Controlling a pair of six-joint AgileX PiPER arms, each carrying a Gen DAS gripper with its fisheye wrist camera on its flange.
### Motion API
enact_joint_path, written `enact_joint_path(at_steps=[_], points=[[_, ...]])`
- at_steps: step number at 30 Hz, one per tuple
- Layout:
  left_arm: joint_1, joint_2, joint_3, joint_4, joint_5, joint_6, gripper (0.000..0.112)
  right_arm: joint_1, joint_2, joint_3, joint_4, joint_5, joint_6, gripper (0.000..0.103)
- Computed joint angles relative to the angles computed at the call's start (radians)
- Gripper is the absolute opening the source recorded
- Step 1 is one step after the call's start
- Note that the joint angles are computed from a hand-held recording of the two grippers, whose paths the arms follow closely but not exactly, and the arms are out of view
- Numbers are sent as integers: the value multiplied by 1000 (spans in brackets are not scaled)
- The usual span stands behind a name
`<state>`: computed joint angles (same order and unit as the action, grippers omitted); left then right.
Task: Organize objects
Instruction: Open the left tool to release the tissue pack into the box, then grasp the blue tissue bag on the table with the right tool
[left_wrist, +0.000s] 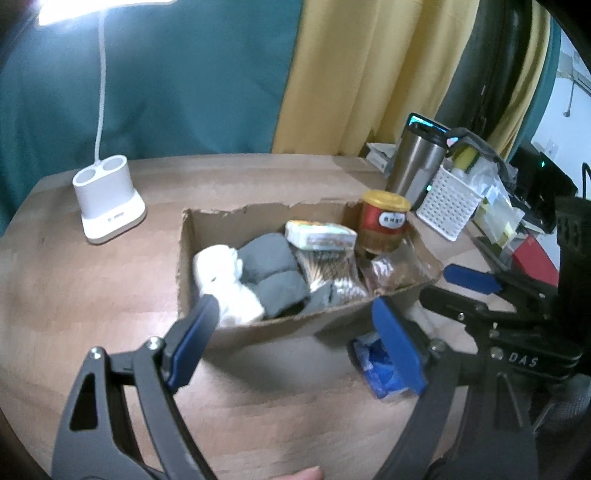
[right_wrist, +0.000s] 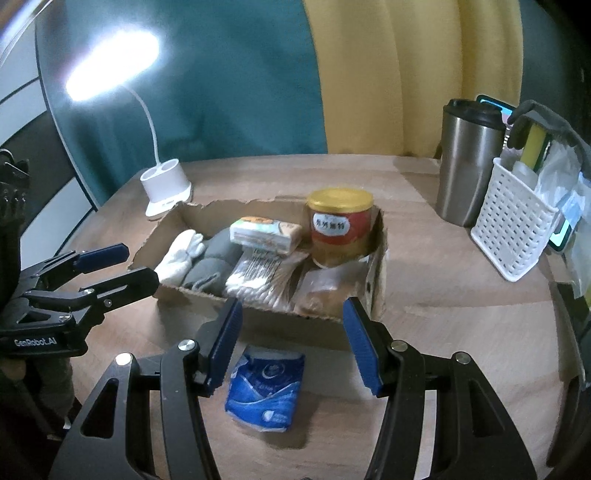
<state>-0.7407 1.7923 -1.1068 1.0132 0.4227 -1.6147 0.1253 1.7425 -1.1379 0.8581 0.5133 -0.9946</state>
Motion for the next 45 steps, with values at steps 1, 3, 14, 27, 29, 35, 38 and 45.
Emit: enact_joint_path(at_steps=[1, 3, 14, 27, 29, 35, 38, 45], points=[[-1, -5, 12, 10, -2, -14, 86, 2, -1, 4, -1, -1, 1, 60], [-1, -13, 33, 27, -9, -38, 86, 9, -4, 16, -5, -8, 6, 60], [-4, -49, 131, 154, -32, -210, 86, 65, 4, 37, -84, -36, 81, 65], [-18, -66, 196, 212, -47, -298, 86, 105, 28, 69, -146, -55, 133, 70], [-20, -66, 204, 217, -48, -308, 86, 109, 32, 74, -147, -57, 135, 70], [-23, -57, 219, 225, -60, -326, 86, 120, 51, 87, -157, -64, 145, 70], [-26, -52, 219, 222, -62, -324, 86, 125, 56, 93, -167, -75, 147, 70], [-31, -46, 213, 206, -60, -305, 86, 132, 62, 100, -195, -102, 177, 70]])
